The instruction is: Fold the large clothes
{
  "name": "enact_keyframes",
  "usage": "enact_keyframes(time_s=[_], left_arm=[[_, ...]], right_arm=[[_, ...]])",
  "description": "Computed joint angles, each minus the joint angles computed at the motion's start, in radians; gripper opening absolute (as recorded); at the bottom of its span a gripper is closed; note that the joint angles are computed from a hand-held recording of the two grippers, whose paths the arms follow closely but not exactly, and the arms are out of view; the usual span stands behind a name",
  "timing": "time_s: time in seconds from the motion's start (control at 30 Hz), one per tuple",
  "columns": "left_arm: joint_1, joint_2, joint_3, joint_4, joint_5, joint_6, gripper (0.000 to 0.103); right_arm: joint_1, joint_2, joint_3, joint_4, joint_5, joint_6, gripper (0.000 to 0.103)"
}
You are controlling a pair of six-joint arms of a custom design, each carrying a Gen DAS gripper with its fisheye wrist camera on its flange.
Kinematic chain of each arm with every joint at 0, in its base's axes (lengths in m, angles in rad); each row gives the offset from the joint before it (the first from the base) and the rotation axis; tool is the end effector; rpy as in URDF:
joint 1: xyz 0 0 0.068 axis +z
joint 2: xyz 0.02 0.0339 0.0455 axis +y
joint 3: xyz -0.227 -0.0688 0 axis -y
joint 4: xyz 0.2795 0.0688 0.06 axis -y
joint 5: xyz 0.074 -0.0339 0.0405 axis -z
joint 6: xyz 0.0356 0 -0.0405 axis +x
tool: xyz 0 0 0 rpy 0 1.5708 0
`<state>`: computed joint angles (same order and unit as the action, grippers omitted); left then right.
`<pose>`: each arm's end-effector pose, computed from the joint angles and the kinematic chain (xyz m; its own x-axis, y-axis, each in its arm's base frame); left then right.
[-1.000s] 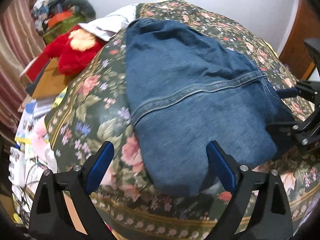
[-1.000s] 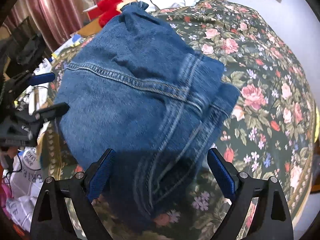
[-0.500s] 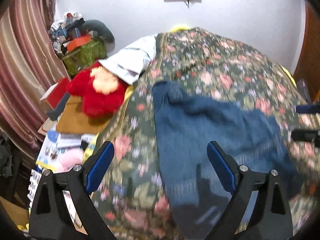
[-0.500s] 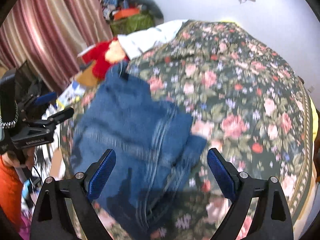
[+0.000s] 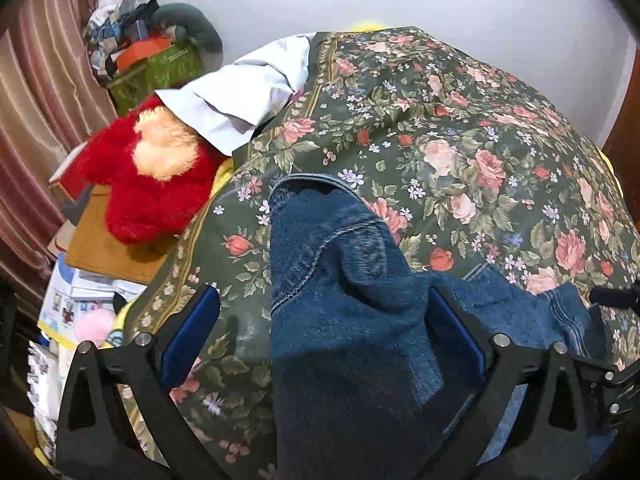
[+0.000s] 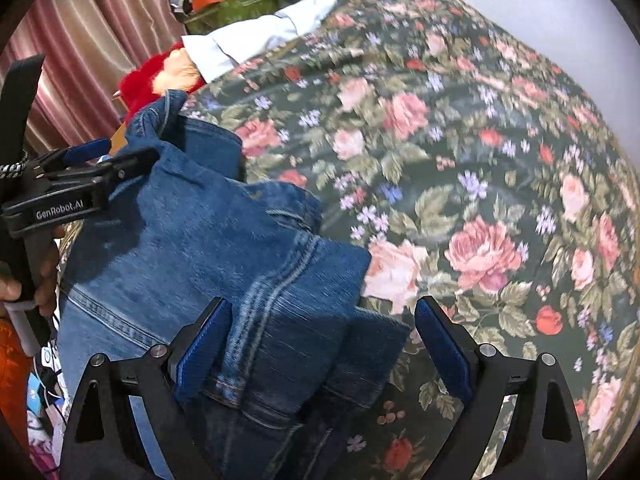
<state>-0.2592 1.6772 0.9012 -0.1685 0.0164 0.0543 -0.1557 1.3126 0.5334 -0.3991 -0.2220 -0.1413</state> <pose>0.3380 -0.0902 0.0975 -0.7676 0.2597 -0.5860 0.3077 0.9513 0.0185 0.2429 -0.0302 0.0788 -0.9133 0.0043 -0.4073 -0.0612 0.9872 0.1475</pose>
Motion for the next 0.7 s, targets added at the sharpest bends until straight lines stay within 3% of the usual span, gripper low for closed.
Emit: enact_keyframes(time_s=[0.13,0.3,0.53,0.7], left_arm=[[0.006,-0.039,-0.001,-0.052,0.004,-0.031,0.103],[-0.026,-0.284,-0.108,-0.106,-0.070,0.001,0.098],[-0.015,-0.853,-0.247,-0.324,-0.009,0.004,0.098],[-0.025,-1.251,-0.257,-0.536,0.012,-0.021,0.098]], right_arm=[[-0.020,-0.037,0.015,-0.059,-0.018,0.019,0.093],[-0.012,-0.339,-0.032,-0.200,-0.023,0.036,0.093],[-0.017,-0.919,0.007,-0.542,-0.071,0.071,0.093],[-0.010,-1.195,0.132,-0.696,-0.072,0.099,0.093]])
